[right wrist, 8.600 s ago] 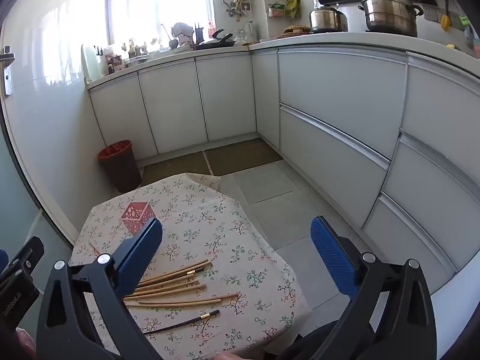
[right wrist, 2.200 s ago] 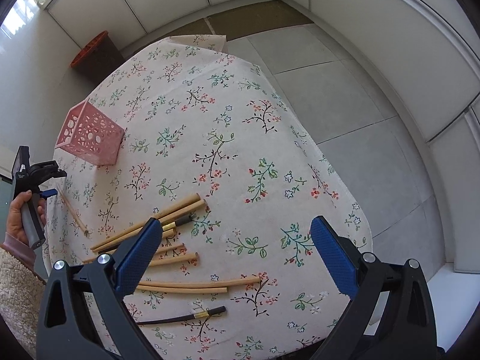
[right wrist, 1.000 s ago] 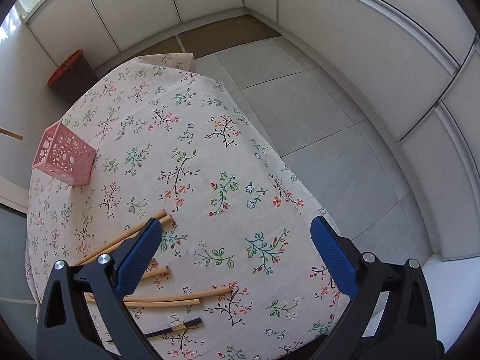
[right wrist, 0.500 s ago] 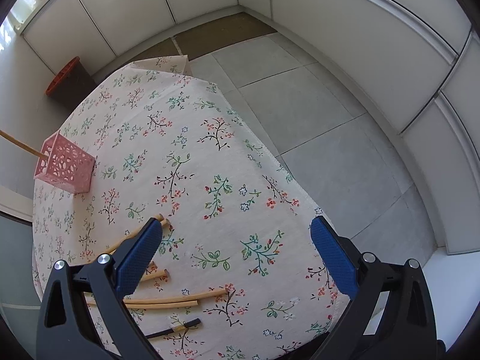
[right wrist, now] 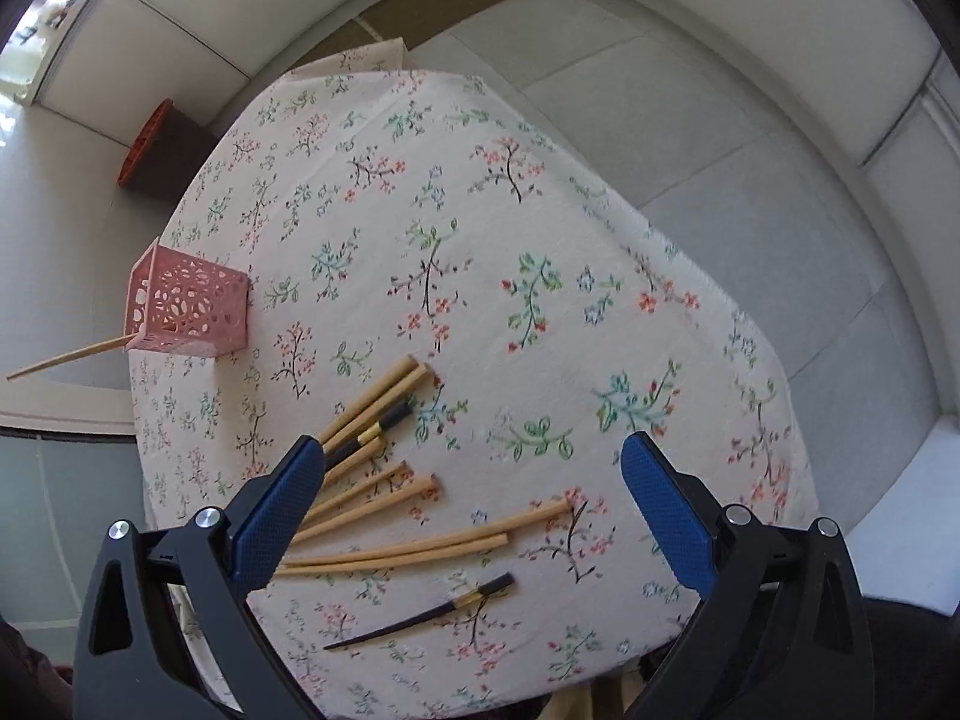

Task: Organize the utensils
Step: 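Lift the chopstick upright, lower it into the pink holder, open left gripper, then grasp one wooden chopstick from the pile with the right gripper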

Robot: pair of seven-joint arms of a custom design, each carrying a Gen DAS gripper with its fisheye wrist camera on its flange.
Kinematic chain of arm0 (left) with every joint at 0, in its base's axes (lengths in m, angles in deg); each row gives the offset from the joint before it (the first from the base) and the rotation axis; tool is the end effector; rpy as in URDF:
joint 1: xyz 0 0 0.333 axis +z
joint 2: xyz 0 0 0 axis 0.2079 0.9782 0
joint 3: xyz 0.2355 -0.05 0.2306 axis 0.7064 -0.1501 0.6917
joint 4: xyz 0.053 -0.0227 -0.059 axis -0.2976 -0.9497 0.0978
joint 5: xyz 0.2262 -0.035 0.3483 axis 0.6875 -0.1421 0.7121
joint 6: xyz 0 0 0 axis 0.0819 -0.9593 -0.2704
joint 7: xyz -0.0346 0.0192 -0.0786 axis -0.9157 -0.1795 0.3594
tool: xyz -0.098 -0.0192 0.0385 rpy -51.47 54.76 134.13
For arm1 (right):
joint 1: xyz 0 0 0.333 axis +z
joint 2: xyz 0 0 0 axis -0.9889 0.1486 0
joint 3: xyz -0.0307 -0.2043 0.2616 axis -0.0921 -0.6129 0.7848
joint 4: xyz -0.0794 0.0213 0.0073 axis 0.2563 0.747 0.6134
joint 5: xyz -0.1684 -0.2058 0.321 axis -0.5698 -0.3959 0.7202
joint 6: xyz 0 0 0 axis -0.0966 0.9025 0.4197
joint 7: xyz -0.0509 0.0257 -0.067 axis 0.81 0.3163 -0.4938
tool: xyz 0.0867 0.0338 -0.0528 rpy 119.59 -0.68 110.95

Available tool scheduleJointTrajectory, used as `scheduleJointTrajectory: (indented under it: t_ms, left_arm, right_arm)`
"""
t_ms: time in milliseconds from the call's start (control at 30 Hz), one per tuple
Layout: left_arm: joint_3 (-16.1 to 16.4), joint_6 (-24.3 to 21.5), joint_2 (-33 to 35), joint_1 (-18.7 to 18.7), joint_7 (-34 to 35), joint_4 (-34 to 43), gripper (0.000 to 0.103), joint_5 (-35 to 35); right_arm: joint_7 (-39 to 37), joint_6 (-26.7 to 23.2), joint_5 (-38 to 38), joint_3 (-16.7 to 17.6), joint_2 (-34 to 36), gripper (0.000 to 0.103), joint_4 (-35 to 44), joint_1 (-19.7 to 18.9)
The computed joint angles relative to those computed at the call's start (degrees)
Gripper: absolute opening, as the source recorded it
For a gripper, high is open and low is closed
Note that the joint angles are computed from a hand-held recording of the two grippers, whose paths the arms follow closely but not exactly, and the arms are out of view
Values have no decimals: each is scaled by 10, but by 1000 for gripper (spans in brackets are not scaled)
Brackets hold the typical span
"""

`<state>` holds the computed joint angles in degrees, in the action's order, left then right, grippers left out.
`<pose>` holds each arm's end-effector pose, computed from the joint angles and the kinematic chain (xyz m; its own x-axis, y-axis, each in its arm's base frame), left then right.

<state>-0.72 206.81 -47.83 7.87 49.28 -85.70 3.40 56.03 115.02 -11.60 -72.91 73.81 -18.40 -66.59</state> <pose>0.5914 -0.1297 0.8154 0.3239 -0.9221 0.2118 -0.3825 -0.3324 -0.8621 0.7087 0.2870 0.5968 -0.0984 -0.9247 -0.3678 -0.9934 0.1133 -0.0193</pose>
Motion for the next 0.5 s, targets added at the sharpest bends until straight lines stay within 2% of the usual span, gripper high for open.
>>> scheduleJointTrajectory:
  t_ms: [33, 67, 167, 300, 367, 500]
  left_arm:
    - [-1, 14, -19, 1, -22, -23, 62, 20]
    - [-2, 24, -32, 2, -34, -38, 63, 30]
    - [-6, 40, -65, 5, -51, -80, 64, 32]
    - [-8, 52, -98, 16, -81, -120, 64, 39]
    - [-8, 49, -105, 19, -74, -127, 64, 39]
    - [-9, 56, -125, 29, -85, -147, 64, 46]
  right_arm:
    - [20, -9, 15, 3, -9, 96, -18, -5]
    - [44, -14, 30, 4, -23, 93, -45, -11]
    - [123, -32, 63, 2, -46, 77, -99, -21]
    - [182, -20, 52, -7, -58, 65, -137, -17]
    - [206, -12, 54, -6, -54, 59, -144, -15]
    - [255, -4, 36, -7, -34, 56, -119, -3]
